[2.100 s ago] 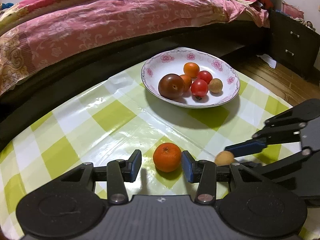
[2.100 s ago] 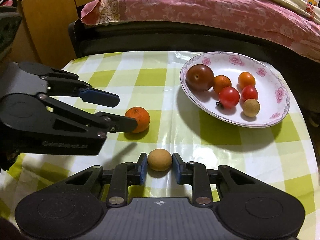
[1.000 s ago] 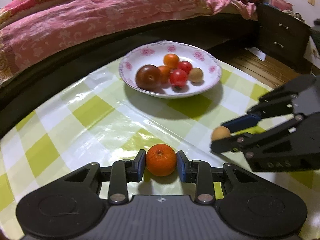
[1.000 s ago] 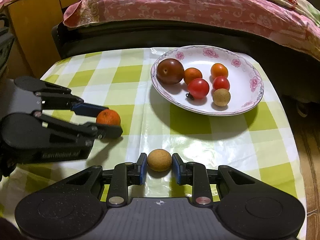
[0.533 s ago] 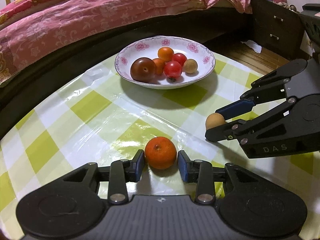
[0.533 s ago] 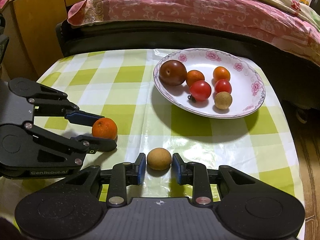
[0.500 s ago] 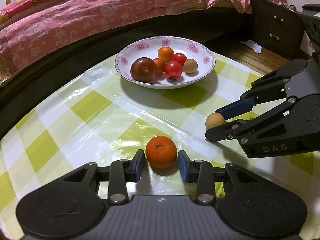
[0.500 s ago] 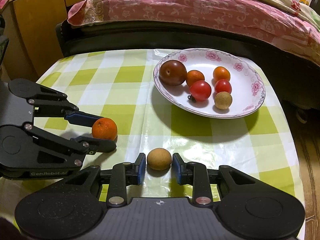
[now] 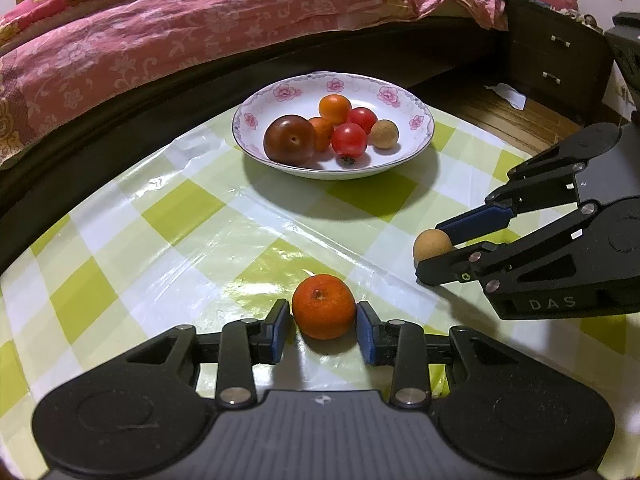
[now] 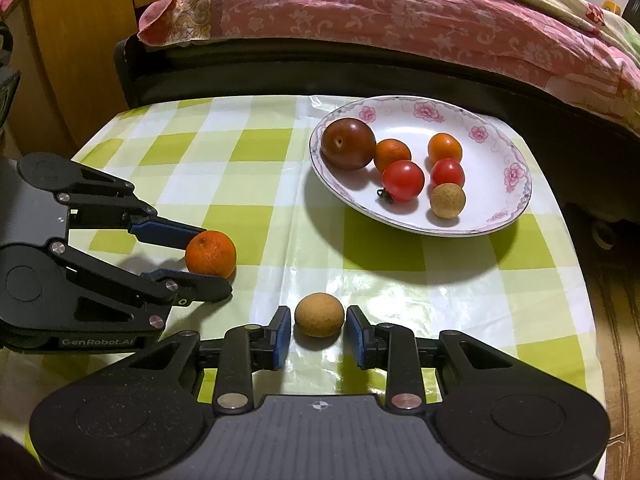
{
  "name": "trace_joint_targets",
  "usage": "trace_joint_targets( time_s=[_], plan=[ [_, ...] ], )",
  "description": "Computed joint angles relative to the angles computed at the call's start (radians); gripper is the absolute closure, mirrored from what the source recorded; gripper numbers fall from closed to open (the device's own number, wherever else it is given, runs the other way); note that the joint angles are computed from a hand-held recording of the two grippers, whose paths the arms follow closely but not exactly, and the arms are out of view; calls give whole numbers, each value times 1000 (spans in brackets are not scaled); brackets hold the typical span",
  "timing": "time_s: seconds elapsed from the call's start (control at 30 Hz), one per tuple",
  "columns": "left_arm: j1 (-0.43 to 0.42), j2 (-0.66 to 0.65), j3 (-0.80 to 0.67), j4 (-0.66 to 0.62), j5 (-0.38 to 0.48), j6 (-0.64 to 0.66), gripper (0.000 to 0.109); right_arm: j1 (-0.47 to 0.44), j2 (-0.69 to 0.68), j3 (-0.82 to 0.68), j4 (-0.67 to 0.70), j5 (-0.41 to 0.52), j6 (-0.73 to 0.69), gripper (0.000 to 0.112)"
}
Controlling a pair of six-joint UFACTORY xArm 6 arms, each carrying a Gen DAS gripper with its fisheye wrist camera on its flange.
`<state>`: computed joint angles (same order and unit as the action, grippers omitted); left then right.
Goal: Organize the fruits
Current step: 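Lift and carry the mandarin and tan fruit over the bowl with both tools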
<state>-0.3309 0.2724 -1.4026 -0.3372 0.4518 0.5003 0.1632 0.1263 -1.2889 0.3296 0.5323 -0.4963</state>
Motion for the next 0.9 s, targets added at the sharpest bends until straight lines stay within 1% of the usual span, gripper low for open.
trace_joint_targets(
  time_s=[0.1,0.5,0.9],
  plan=[
    [0,2,-7,-4,10,-2,68,-2,3,-8,-9,7,14,89],
    [-7,0,-13,-19,12,11,68,-4,-2,-11,14,27,6,89],
    [-12,3,-22,-28,4,14,68,2,-10,-3,25,25,-4,89]
  ],
)
